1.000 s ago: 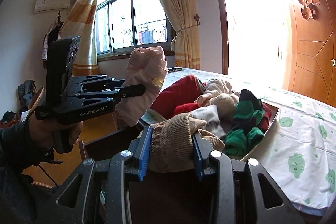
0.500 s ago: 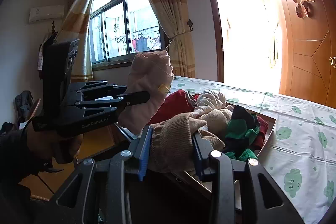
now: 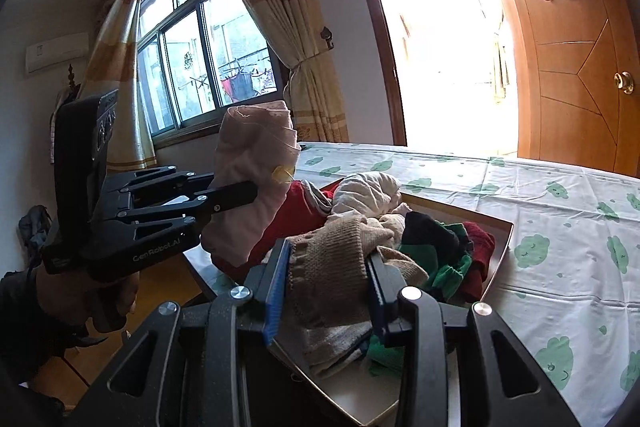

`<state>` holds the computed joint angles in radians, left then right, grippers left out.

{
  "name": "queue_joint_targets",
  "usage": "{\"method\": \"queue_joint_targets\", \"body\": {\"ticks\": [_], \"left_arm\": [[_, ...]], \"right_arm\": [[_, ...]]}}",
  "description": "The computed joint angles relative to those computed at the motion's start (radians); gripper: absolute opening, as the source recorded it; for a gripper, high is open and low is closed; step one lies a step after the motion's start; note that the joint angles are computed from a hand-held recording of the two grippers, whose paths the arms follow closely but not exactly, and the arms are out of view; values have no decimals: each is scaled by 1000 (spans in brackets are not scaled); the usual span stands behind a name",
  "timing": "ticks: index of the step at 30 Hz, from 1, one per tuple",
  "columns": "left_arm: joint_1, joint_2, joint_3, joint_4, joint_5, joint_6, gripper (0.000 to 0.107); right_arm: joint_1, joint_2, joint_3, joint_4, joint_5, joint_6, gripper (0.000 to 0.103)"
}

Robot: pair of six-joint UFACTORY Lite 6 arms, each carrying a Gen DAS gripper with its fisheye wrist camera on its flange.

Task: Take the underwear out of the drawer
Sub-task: 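Carry both items over the cardboard tray and lower them inside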

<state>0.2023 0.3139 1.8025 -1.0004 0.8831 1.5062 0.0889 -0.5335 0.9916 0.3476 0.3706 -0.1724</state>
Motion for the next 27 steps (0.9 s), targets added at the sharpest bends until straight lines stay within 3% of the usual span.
{"method": "queue_joint_targets", "body": {"ticks": [13,21,27], "left_arm": [[-94,110,132,168,-41,-168,19],[-121,201,238,252,-29,-268,19],[-144,214,220,290,-56,-285,19]], "right_arm": [[-74,144,94,103,15,-99,38],[-63,219,138,65,5,-62,38],[-41,287,144,-25,-13,21,38]]}}
